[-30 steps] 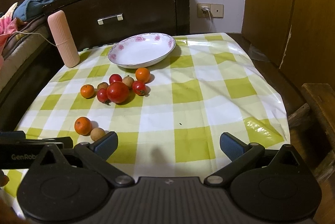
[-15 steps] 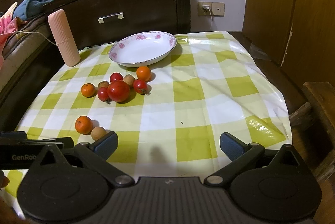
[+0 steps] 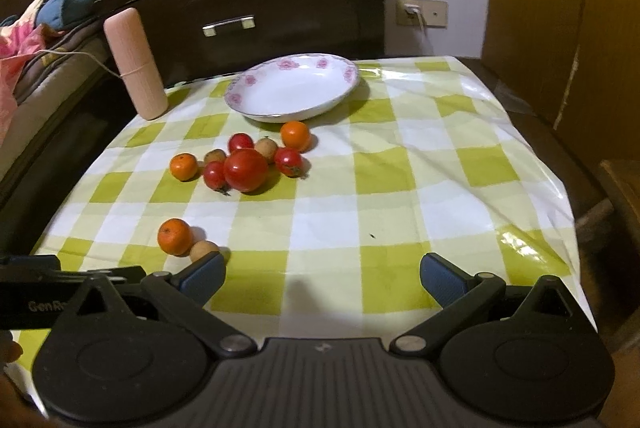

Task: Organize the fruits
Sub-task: 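Move both tools toward the fruit cluster on the tablecloth, then grasp the small brown fruit with the right tool while the left tool grasps a tangerine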

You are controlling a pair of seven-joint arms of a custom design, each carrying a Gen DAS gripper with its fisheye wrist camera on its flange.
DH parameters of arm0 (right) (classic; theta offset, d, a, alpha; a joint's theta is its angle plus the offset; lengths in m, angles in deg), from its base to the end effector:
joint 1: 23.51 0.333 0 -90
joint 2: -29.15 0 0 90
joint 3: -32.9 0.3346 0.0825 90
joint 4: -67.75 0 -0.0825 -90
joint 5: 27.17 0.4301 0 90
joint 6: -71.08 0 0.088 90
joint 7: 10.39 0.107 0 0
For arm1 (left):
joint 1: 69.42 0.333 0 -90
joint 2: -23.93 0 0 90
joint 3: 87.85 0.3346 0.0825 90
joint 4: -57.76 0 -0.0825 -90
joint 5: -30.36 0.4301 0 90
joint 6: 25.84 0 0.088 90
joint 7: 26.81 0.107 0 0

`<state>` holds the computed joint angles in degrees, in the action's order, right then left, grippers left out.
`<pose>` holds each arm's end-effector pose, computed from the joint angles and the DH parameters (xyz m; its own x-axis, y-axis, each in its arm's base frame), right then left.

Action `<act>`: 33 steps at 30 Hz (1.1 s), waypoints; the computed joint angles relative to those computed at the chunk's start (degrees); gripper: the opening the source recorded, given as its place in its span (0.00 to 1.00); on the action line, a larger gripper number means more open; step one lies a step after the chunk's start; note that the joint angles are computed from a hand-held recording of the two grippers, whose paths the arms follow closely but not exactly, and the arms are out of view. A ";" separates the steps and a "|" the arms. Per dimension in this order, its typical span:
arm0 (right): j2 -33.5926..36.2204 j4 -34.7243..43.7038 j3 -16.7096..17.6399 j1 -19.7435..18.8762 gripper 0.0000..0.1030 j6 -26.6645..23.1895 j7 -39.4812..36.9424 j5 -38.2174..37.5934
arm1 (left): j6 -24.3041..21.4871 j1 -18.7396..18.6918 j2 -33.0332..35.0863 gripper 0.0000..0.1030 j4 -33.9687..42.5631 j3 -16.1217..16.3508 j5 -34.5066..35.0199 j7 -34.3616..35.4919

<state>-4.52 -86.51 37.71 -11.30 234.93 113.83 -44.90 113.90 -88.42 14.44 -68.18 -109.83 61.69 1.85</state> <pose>0.4079 0.1435 0.4879 0.0096 -0.9948 -0.1017 -0.7177 0.0640 -0.6935 0.4289 -0.3803 0.4887 -0.0004 -0.9998 -0.0183 -0.8171 0.0109 -0.5764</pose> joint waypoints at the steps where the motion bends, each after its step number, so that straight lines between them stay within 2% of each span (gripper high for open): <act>1: 0.32 0.20 -0.37 0.48 0.99 0.25 -0.72 0.06 | -0.14 0.04 -0.13 0.95 -0.11 0.05 0.02 -0.02; 5: 2.26 1.21 -3.31 3.97 0.98 1.72 -5.92 1.75 | -1.03 0.38 -0.44 0.95 -0.34 0.27 -0.38 0.25; 7: 3.43 1.91 -5.30 6.36 0.94 2.22 -9.32 3.82 | -1.62 0.55 -0.45 0.94 -0.38 0.36 -0.71 0.08; 10: 5.44 3.23 -9.98 11.84 0.84 2.75 -16.33 9.39 | -1.76 0.66 -0.45 0.92 -0.54 0.79 -2.23 0.68; 14: 8.25 5.71 -16.33 19.50 0.65 1.56 -27.64 17.77 | -3.46 0.66 -0.66 0.90 -0.71 0.88 -3.63 1.67; 18: 10.74 7.68 -19.00 23.45 0.48 1.21 -36.68 23.90 | -4.00 0.83 -0.79 0.85 -0.89 0.79 -3.63 1.74; 22: 13.69 10.11 -19.57 24.70 0.40 -0.28 -43.20 29.14 | -2.53 0.90 -0.66 0.84 -1.26 1.45 -6.04 2.83; 25: 15.08 11.35 -20.05 25.58 0.32 -1.75 -48.53 33.69 | -3.06 1.13 -0.10 0.84 -0.81 1.24 -5.84 2.80; 27: 15.84 11.82 -18.93 24.53 0.25 -2.63 -50.23 34.64 | -2.69 1.03 0.30 0.83 -0.68 1.36 -6.06 3.24; 33: 16.44 12.19 -14.39 19.88 0.24 -2.74 -52.42 36.29 | -0.79 0.97 0.75 0.82 -0.93 1.75 -6.53 3.62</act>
<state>11.91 -74.33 23.32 8.58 232.19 61.41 -8.61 113.10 -87.45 15.19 -69.11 -108.08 55.16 5.47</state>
